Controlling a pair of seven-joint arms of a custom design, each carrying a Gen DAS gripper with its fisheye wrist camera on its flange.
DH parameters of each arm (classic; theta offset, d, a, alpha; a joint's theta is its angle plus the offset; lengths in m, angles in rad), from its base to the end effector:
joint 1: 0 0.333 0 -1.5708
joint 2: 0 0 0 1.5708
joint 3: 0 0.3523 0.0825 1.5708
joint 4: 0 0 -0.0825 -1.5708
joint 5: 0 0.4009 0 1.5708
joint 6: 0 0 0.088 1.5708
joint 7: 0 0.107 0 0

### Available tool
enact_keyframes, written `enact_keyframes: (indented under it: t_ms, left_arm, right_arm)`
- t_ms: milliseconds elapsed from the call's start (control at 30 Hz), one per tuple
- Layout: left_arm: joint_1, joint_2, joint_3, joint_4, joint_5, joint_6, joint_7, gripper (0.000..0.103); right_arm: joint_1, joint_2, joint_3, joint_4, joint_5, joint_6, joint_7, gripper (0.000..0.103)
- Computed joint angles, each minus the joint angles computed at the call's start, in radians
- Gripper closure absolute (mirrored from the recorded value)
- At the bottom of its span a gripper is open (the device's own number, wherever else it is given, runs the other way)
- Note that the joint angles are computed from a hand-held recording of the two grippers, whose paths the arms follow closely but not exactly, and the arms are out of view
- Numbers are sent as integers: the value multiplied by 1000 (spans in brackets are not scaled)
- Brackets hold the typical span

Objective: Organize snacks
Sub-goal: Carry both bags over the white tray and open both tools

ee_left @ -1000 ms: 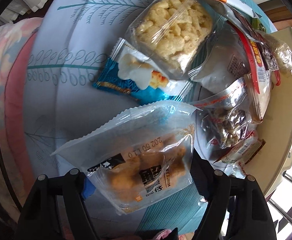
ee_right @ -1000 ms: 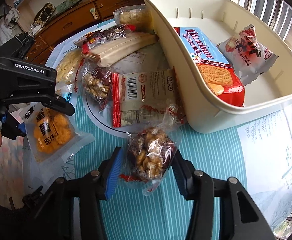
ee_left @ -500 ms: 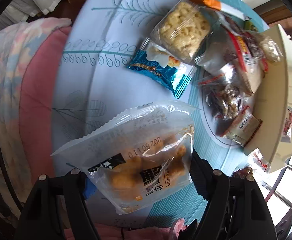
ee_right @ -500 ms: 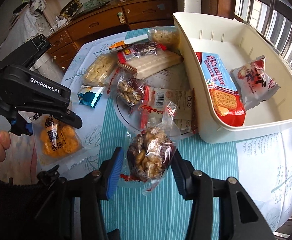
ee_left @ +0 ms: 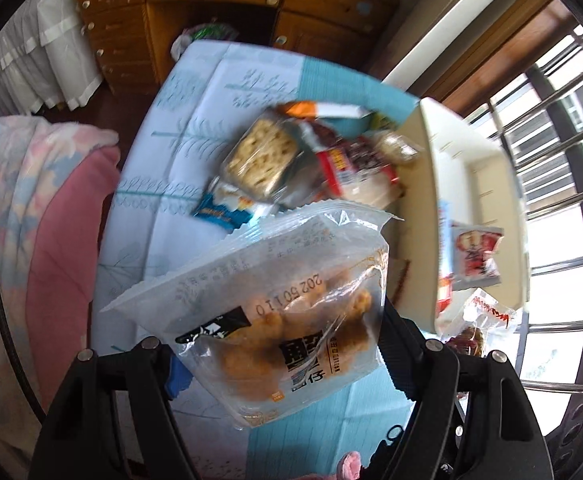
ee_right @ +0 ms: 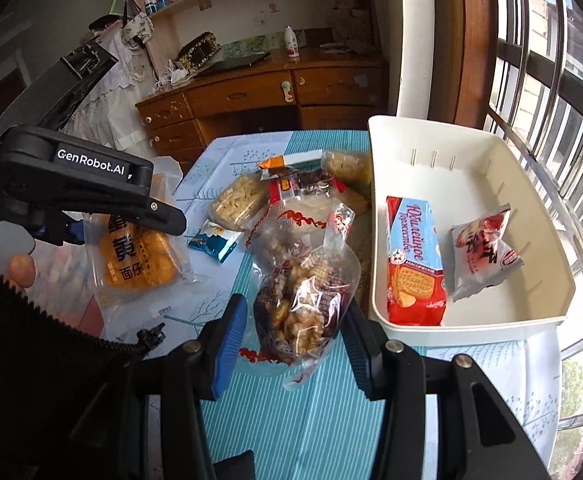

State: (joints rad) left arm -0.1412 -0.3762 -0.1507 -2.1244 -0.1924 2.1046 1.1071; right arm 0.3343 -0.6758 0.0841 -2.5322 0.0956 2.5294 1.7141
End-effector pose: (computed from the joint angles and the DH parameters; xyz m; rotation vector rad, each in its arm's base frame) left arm 0.4517 -0.1571 0.6299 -2.4094 1.8893 -0.5793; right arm 0.3522 0.1628 0.5958 -1.9585 1.5754 -0.3988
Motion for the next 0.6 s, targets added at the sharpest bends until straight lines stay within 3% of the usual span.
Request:
enact_keyframes:
  t_ms: [300,600]
  left_arm:
    - [-39,-57,-57,-12,31,164,-55,28]
    - [-79,-5,-139,43,167,278,-141,28]
  right_arm:
    - [-49,-86,-47,-31,-34,70,-83,55]
    - [-114,-126,-103,-38,-51,104,-178,55]
